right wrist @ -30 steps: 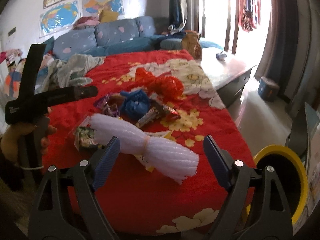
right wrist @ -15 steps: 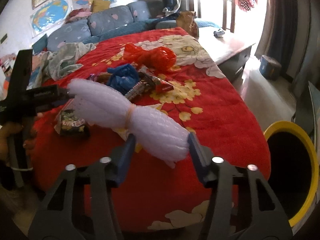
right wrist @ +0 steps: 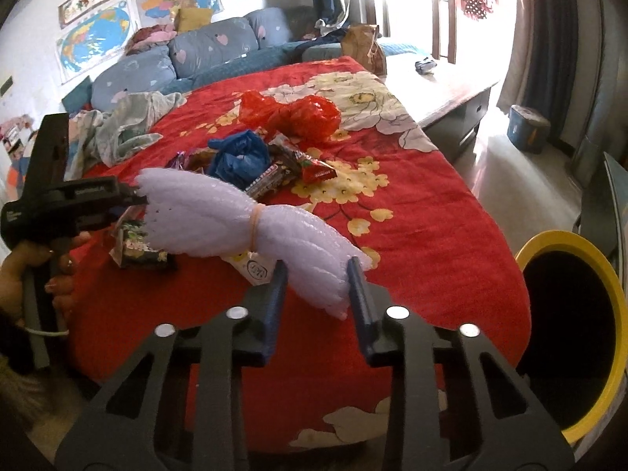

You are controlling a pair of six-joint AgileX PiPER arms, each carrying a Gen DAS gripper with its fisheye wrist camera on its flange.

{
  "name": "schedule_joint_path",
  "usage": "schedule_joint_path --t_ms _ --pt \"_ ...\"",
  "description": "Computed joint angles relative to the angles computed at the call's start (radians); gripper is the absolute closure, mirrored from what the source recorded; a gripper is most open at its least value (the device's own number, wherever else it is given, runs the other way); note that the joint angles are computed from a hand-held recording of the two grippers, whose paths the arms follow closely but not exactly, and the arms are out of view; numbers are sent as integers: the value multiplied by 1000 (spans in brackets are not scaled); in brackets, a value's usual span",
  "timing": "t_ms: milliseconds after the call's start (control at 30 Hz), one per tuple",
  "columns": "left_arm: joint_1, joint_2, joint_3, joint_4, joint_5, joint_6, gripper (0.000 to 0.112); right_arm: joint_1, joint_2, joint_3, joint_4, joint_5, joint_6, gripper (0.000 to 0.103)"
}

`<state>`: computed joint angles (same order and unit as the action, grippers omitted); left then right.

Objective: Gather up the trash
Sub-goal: 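Grasp the red bottle with the left tool while the right tool grasps the bundled foam nets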

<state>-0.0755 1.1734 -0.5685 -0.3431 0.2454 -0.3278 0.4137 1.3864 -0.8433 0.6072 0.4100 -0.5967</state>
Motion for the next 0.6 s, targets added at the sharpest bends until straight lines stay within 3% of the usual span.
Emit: schedule_joint_path --t_ms 33,333,600 --pt "1 -20 0 26 -3 -19 80 -1 -5 2 6 -3 -6 94" --pt "-43 -140 -43 305 19 -282 80 -40 -24 1 101 -2 -89 94" --pt "-192 -162 -118 644 57 -609 80 -83 -68 -12 154 17 -122 94"
